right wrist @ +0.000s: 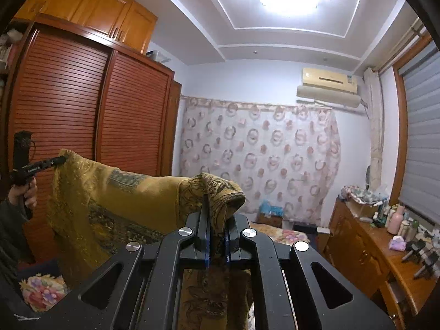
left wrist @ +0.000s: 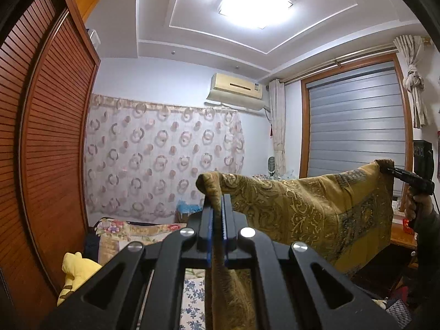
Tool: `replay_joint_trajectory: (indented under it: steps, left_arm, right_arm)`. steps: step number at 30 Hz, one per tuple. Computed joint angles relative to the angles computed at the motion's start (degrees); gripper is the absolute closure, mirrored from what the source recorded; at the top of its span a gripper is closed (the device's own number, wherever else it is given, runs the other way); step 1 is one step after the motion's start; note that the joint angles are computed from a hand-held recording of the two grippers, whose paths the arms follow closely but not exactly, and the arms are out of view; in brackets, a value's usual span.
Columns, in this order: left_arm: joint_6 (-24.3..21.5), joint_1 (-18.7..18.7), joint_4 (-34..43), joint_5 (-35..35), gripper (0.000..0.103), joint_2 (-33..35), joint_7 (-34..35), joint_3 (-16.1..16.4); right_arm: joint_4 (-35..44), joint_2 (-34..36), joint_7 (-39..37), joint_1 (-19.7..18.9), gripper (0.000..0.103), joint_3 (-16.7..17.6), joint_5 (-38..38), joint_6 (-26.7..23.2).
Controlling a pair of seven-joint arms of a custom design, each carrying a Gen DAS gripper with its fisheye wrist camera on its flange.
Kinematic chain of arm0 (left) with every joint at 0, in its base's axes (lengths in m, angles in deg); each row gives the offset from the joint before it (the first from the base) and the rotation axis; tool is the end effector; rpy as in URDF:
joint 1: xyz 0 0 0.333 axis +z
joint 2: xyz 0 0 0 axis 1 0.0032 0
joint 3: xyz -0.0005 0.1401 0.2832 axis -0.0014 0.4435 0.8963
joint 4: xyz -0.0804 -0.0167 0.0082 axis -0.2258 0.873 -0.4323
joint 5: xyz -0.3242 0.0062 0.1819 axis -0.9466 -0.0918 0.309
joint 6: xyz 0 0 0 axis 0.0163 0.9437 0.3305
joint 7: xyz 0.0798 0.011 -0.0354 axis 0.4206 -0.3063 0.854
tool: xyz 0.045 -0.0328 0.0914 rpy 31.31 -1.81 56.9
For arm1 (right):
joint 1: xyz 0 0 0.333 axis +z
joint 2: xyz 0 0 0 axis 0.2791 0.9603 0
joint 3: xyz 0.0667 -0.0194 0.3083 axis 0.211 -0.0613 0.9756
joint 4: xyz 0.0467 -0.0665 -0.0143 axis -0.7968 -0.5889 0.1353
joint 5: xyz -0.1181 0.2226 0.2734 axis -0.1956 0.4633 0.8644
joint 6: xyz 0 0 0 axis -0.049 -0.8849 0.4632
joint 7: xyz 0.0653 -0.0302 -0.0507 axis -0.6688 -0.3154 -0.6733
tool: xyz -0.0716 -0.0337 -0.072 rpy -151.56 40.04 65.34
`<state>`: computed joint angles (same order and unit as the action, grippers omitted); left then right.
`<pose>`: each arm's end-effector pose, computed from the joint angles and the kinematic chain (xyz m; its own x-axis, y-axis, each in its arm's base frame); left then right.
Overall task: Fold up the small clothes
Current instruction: 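Lower the lifted shirt onto the bed and open both tools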
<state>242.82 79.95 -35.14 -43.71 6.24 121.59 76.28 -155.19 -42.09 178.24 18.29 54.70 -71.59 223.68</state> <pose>0.4644 -0.0450 0.7286 -0.5221 -0.8474 0.0972 -0.0650 -0.0742 -0.9951 0.3552 0.2025 0.8102 0.2293 -0.9623 0.1462 -0.0696 -0.1661 -0.9837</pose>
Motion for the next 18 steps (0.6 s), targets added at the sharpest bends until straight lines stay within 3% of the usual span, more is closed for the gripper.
replay_joint_trajectory:
  steps: [7,11,15,18]
  left_arm:
    - [1.48,0.92,5.85,-0.59,0.101,7.31,0.88,-1.62]
    - [4.27,1.67,11.28,2.04,0.101,15.19,-1.35,-4.04]
    - [7.78,2.78,18.79,9.17,0.101,27.29,-5.85,-7.13]
    - [9.41,2.08,23.99,20.72,0.101,36.10,-16.50,-7.73]
  right_arm:
    - [1.19,3.49,-0.47,-2.33,0.099,-0.33,-0.79,0.38]
    - [6.15,12.41,1.56,-4.57,0.099,0.52,-4.82,-1.32]
    - [10.79,23.27,2.44,-2.73,0.099,-2.30,-6.76,-1.45]
    - [14.97,32.30,3.79,-1.41,0.099,-4.33,-9.14,-2.43]
